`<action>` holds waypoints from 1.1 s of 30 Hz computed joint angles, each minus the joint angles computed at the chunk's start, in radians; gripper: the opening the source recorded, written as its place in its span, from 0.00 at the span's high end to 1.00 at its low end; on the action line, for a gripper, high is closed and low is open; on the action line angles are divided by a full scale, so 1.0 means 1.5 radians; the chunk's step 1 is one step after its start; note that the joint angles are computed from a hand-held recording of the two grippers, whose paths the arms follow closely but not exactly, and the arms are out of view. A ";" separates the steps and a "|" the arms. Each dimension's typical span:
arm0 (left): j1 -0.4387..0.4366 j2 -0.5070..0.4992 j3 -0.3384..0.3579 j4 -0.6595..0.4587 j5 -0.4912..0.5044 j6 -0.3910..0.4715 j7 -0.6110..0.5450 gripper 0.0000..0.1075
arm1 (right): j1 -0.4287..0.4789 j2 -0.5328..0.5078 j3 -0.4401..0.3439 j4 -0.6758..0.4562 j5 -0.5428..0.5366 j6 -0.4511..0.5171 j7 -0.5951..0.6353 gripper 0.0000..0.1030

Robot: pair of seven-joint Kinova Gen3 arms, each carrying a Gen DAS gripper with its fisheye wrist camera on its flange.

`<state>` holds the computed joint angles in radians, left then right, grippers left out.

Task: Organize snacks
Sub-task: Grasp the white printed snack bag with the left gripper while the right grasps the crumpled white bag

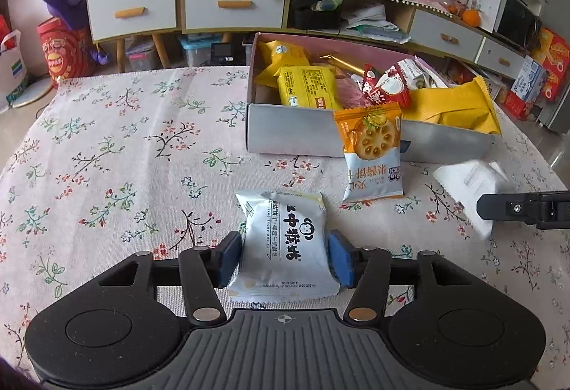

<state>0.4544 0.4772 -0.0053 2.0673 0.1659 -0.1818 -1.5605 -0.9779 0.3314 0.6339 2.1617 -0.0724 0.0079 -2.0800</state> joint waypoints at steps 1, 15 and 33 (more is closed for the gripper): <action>0.001 0.001 0.001 0.003 -0.001 -0.008 -0.001 0.47 | 0.000 0.002 -0.002 0.003 0.002 -0.011 0.002 0.29; 0.071 0.020 -0.042 0.027 0.099 -0.091 -0.104 0.45 | -0.073 0.061 0.057 0.038 -0.117 -0.124 0.128 0.27; 0.057 0.010 -0.029 0.022 0.125 -0.073 -0.107 0.58 | -0.024 0.052 -0.006 0.037 -0.257 -0.141 0.264 0.56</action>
